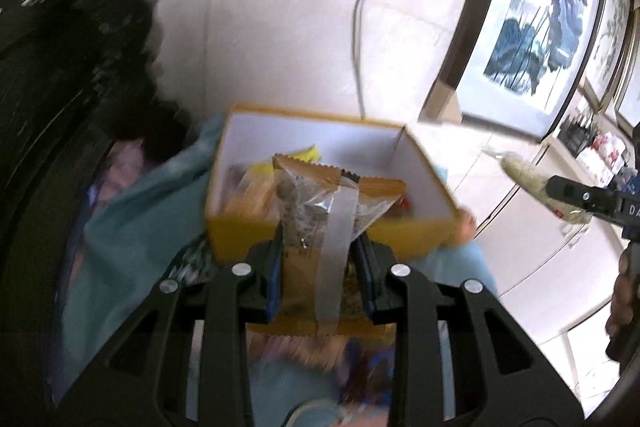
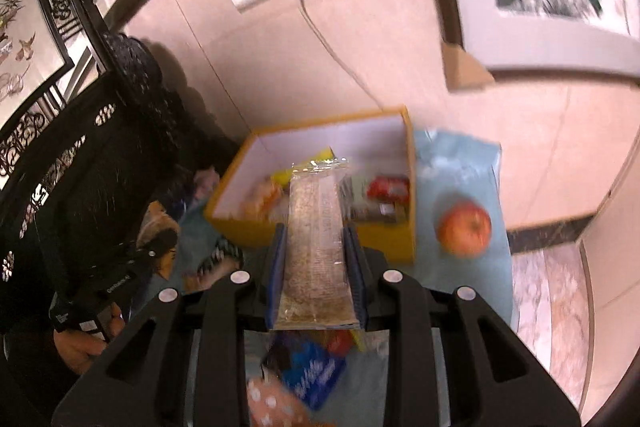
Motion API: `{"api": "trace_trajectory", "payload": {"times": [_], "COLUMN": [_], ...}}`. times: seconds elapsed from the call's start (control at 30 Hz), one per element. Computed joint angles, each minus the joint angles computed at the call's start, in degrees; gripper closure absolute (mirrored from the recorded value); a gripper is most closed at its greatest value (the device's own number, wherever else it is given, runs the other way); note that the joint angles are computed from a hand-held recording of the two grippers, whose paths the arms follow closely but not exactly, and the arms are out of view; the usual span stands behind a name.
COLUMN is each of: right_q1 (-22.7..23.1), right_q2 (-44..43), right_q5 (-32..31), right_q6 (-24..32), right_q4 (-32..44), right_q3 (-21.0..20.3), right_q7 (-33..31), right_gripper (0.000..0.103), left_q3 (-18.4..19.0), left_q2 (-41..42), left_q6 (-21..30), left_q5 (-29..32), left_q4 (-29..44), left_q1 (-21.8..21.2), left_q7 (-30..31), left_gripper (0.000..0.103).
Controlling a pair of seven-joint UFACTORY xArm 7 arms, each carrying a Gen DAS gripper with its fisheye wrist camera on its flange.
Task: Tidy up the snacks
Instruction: 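Carry both held snacks over the yellow box and release them inside, then grasp the white rice bar with the left gripper while the right grasps the blue cookie bag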
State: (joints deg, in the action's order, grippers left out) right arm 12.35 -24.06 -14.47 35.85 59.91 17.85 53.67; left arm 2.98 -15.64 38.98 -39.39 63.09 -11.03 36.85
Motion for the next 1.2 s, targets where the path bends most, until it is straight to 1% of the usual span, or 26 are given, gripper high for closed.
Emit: {"api": "trace_trajectory", "payload": {"times": [0.1,0.17,0.2,0.23,0.27,0.3,0.33,0.37,0.4,0.43,0.53,0.6,0.7,0.73,0.8,0.83,0.9,0.97,1.03,1.13,1.2], "right_q1": [-1.3,-2.0,-2.0,-2.2,-2.4,-2.1,-1.6,-1.0,-0.4,0.3,2.3,3.1,4.0,4.3,5.3,5.7,7.2,8.8,10.4,13.1,14.8], "right_q2": [5.5,9.0,10.6,12.5,15.0,16.9,18.8,20.6,21.0,20.9,18.9,16.5,12.5,11.6,8.7,8.0,7.1,7.7,10.0,13.6,16.3], "right_q5": [-2.3,-4.5,-5.5,-7.2,-10.0,-11.4,-12.5,-14.4,-15.2,-15.2,-14.0,-12.1,-8.8,-7.9,-5.4,-4.4,-1.7,0.1,0.4,-1.4,-3.2], "right_q6": [0.4,1.2,1.5,2.0,2.7,3.4,5.1,8.3,9.0,8.7,8.3,8.2,9.5,10.1,11.3,12.2,14.5,14.9,16.8,16.8,16.6], "right_q4": [6.7,11.1,13.1,15.6,18.8,21.0,23.4,25.9,26.4,26.1,22.8,19.4,13.5,12.1,6.7,5.1,0.8,-2.1,-2.8,-2.8,-1.4], "right_q3": [-0.7,-1.1,-1.5,-1.6,-1.7,-2.1,-2.6,-2.8,-3.3,-4.0,-5.6,-5.8,-4.8,-4.4,-3.0,-2.4,-0.4,1.1,2.6,3.6,3.6], "right_q7": [-2.5,-2.9,-2.9,-2.7,-2.2,-2.3,-2.5,-1.7,-1.1,-1.1,-1.0,-1.6,-1.4,-1.5,-0.8,-0.3,2.0,4.5,6.7,9.2,9.3], "right_gripper": [0.074,0.074,0.074,0.074,0.073,0.069,0.060,0.038,0.034,0.034,0.034,0.034,0.034,0.034,0.033,0.032,0.031,0.029,0.028,0.028,0.028], "left_q3": [-2.0,-3.5,-4.2,-5.1,-5.7,-6.3,-6.4,-6.0,-6.9,-7.3,-7.8,-7.5,-6.3,-5.7,-4.7,-4.4,-4.0,-3.7,-2.9,-1.5,-0.5], "left_q2": [6.1,10.9,13.1,15.9,18.1,20.4,22.7,23.8,24.2,23.9,20.7,18.1,12.6,10.1,6.3,3.8,0.6,-2.3,-4.1,-4.3,-4.1], "left_q6": [-1.6,-2.5,-2.6,-3.4,-3.8,-3.1,-2.2,-2.3,-1.9,-1.7,-3.2,-3.2,-3.7,-3.9,-4.9,-6.6,-9.1,-11.4,-12.8,-13.6,-13.7], "left_q5": [1.0,3.0,4.3,7.2,9.3,11.3,15.3,17.7,18.0,17.3,15.9,14.1,11.6,10.5,10.9,12.3,15.9,20.5,23.8,27.6,28.7], "left_q4": [7.9,14.2,17.1,20.8,23.5,26.3,29.2,30.4,30.7,30.4,25.5,21.8,13.6,9.7,3.4,-1.2,-7.9,-14.6,-19.4,-22.4,-22.9], "left_q1": [-0.7,-0.4,-0.1,0.3,0.6,0.9,1.0,0.8,2.0,2.9,4.6,5.3,5.5,5.4,5.0,4.9,4.9,6.0,7.4,9.3,9.8], "left_q7": [-1.5,-3.1,-4.4,-7.0,-9.0,-11.2,-15.6,-18.4,-18.8,-18.4,-15.5,-13.4,-10.9,-9.6,-8.5,-8.0,-8.1,-9.7,-12.1,-14.5,-15.2], "left_gripper": [0.073,0.072,0.072,0.071,0.053,0.015,0.007,0.006,0.006,0.006,0.006,0.006,0.006,0.006,0.006,0.006,0.006,0.006,0.006,0.006,0.006]}}
